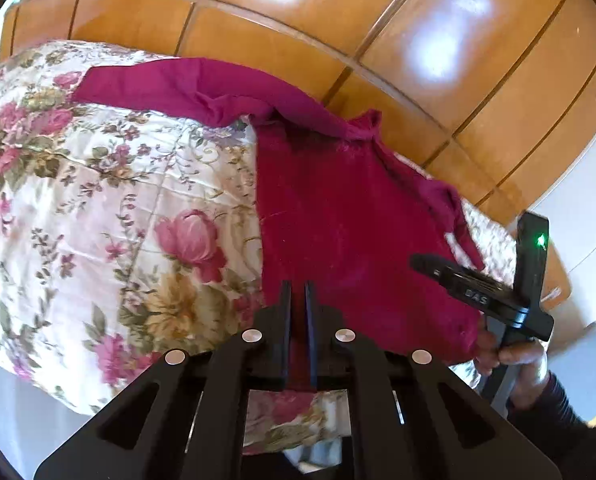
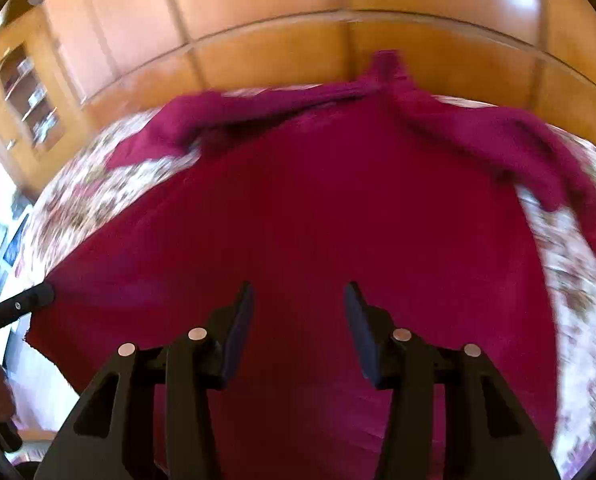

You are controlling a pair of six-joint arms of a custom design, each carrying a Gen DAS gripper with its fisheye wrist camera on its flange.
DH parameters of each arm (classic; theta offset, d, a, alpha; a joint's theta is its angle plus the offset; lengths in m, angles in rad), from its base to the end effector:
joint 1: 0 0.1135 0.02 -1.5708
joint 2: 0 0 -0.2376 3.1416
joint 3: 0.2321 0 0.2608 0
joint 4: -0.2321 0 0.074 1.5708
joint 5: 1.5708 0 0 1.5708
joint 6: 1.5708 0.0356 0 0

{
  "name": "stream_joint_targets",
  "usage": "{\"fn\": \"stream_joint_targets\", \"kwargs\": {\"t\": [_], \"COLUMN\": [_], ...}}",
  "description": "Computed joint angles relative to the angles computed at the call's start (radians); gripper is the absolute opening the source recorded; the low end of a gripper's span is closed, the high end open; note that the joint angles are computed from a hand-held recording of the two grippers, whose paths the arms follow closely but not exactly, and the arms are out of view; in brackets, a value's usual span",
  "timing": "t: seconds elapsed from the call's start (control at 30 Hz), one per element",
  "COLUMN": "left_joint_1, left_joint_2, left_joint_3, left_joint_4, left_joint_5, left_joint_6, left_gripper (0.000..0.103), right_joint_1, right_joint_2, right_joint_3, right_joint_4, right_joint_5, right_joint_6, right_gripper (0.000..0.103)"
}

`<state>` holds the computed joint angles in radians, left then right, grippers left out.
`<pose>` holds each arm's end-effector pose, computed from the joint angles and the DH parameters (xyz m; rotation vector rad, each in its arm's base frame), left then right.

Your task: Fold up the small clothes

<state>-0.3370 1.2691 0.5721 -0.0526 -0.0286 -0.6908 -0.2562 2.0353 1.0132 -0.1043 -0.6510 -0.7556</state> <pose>0.2483 -0.0859 0.1488 -0.4316 2.3306 -0.4777 0.3479 -0.0688 0.0483 -0.7745 2.2925 0.4481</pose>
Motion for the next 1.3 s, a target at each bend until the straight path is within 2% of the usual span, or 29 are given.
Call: {"fn": "stream_joint_targets", "kwargs": {"t": [0.03, 0.07, 0.1, 0.13, 0.2, 0.27, 0.4, 0.53, 0.7, 0.8, 0.83, 0.87, 0.9, 1.03, 1.17, 1.3], "left_joint_1": [0.028, 0.067, 0.117, 0.156, 0.232, 0.317, 0.543, 0.649, 0.700, 0.709, 0.710, 0.710, 0.708, 0.732, 0.805, 0.866], "left_joint_2": [-0.001, -0.012, -0.031, -0.039, -0.041, 0.049, 0.240, 0.467, 0.750, 0.883, 0.923, 0.940, 0.943, 0.823, 0.688, 0.565], "left_joint_3": [-0.008, -0.024, -0.042, -0.047, -0.039, 0.046, 0.192, 0.410, 0.766, 0.924, 0.974, 0.996, 1.002, 0.869, 0.758, 0.670], "left_joint_4": [-0.011, -0.019, -0.028, -0.031, -0.043, -0.086, -0.046, -0.032, -0.155, -0.215, -0.242, -0.253, -0.257, -0.129, -0.092, -0.091], "left_joint_5": [0.006, -0.001, -0.004, -0.013, -0.056, -0.141, -0.060, -0.026, -0.007, 0.010, 0.011, 0.021, 0.018, -0.015, -0.016, -0.039], "left_joint_6": [-0.005, -0.014, -0.018, -0.019, 0.020, 0.088, 0.131, 0.159, 0.228, 0.248, 0.250, 0.250, 0.249, 0.224, 0.165, 0.177], "left_gripper": [0.006, 0.011, 0.024, 0.030, 0.046, 0.050, 0.050, 0.050, 0.050, 0.050, 0.047, 0.021, 0.014, 0.012, 0.011, 0.011], "right_joint_1": [0.017, 0.026, 0.029, 0.019, -0.001, -0.007, -0.007, 0.019, 0.042, 0.049, 0.050, 0.050, 0.050, 0.051, 0.052, 0.049], "right_joint_2": [0.017, 0.040, 0.064, 0.078, 0.101, 0.109, 0.112, 0.085, 0.079, 0.077, 0.076, 0.074, 0.073, 0.073, 0.075, 0.075], "right_joint_3": [0.000, 0.009, 0.018, 0.023, 0.029, 0.051, 0.046, -0.019, -0.027, -0.023, -0.022, -0.021, -0.018, -0.009, -0.005, -0.014], "right_joint_4": [0.010, 0.011, 0.019, 0.020, 0.026, 0.000, 0.008, 0.094, 0.105, 0.095, 0.091, 0.085, 0.077, 0.055, 0.053, 0.068], "right_joint_5": [0.015, 0.026, 0.033, 0.031, -0.002, -0.017, -0.031, -0.001, 0.030, 0.043, 0.047, 0.050, 0.053, 0.057, 0.055, 0.048], "right_joint_6": [0.003, 0.005, 0.008, -0.002, -0.010, -0.006, 0.005, 0.012, 0.025, 0.025, 0.025, 0.022, 0.018, 0.008, 0.004, 0.007], "right_gripper": [0.046, 0.046, 0.047, 0.048, 0.048, 0.048, 0.056, 0.067, 0.071, 0.071, 0.071, 0.071, 0.071, 0.072, 0.074, 0.076]}}
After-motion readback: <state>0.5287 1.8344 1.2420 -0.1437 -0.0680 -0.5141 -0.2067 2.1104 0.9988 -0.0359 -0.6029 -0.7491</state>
